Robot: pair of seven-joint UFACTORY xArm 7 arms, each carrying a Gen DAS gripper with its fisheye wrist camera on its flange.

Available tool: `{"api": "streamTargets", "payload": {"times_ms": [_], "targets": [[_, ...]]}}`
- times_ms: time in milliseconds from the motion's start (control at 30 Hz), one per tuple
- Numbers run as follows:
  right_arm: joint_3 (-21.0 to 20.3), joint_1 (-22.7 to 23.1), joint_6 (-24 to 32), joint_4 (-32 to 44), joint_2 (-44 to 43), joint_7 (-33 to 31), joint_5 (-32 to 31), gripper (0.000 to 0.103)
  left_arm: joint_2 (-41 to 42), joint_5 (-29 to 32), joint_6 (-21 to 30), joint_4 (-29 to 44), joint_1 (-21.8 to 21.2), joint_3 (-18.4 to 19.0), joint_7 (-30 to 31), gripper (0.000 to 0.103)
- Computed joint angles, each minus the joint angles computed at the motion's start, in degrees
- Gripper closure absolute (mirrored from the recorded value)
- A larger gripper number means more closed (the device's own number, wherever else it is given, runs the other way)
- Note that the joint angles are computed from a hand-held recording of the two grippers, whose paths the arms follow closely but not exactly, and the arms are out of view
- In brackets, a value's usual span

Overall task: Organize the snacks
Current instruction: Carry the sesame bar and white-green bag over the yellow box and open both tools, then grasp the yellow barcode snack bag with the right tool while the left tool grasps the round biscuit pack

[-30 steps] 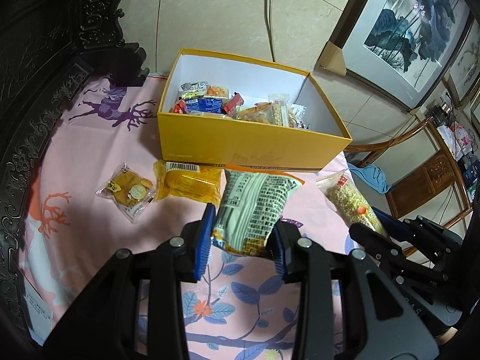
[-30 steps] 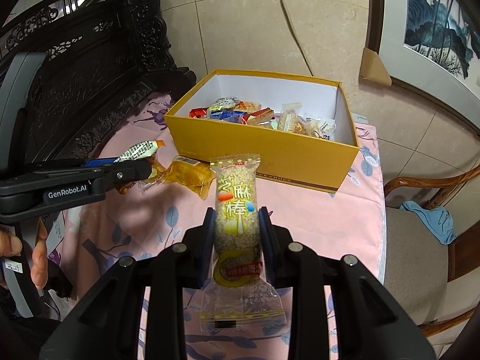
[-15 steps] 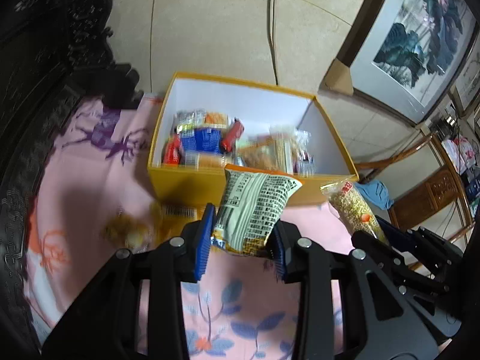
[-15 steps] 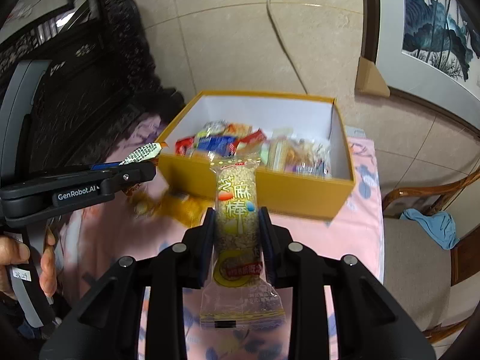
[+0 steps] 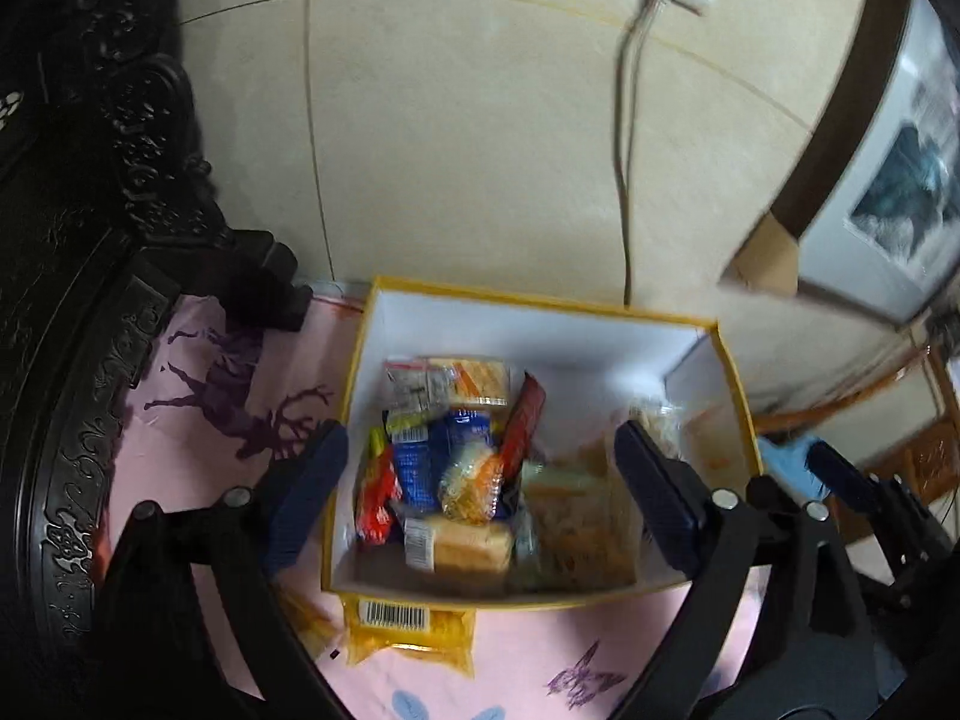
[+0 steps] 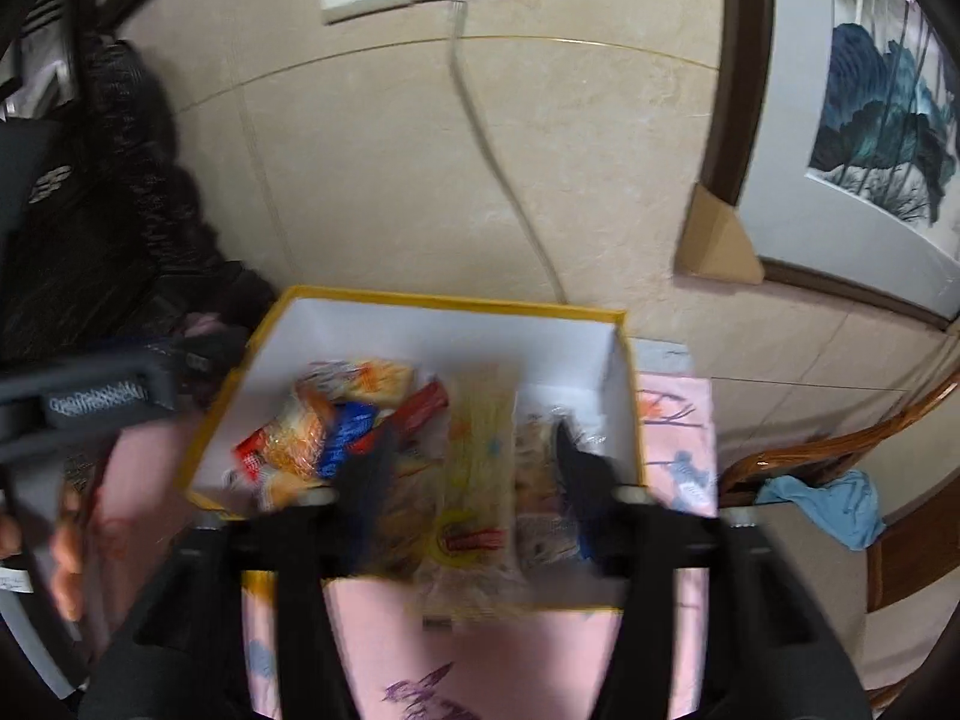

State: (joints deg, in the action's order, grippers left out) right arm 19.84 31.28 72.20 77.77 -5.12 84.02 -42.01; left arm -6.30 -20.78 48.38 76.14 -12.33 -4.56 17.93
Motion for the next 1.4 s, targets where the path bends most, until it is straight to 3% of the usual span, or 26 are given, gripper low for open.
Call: {"api": "streamTargets", "payload": {"times_ms": [300,667,800,933,1067,1167,1267,1400], "targets": [[0.8,-1.0,-5.3,-5.9,-3.7,2.4,1.5,0.037,-1.7,-1.7,0.3,-4.1,0.5,0.9,4.5,0.006],[1.7,-0.5,-7.4,-5.0,-2.1,1.7,1.8,0.037,-5.9,-3.7,1.1,-8.9,0.2,2.1,7.6,0.006],[1.4,0.0,-16.1,-8.4,-3.2,0.5,3.4,0.036,-12.8,-2.3,-1.5,-17.0,1.7,3.6,8.2,0.006],[1.7,1.7,-25.9,-10.2,1.1,-6.0,6.5,0.035,-20.6,1.8,-4.8,-27.0,4.1,6.2,10.2,0.006],[0.4,5.0,-29.5,-5.4,10.9,-12.4,8.3,0.035,-24.2,2.1,1.4,-31.6,6.7,11.3,11.3,0.006],[-1.3,7.7,-27.3,2.8,18.7,-19.6,6.7,0.035,-25.7,4.2,5.6,-33.4,9.9,13.3,12.9,0.006],[-2.8,9.3,-23.0,11.5,26.1,-29.4,8.4,0.035,-26.9,5.9,6.5,-34.6,12.3,13.8,14.2,0.006],[-5.8,11.2,-15.7,19.3,33.2,-36.4,10.9,0.035,-27.1,5.9,7.3,-34.1,13.8,14.3,14.8,0.006]]}}
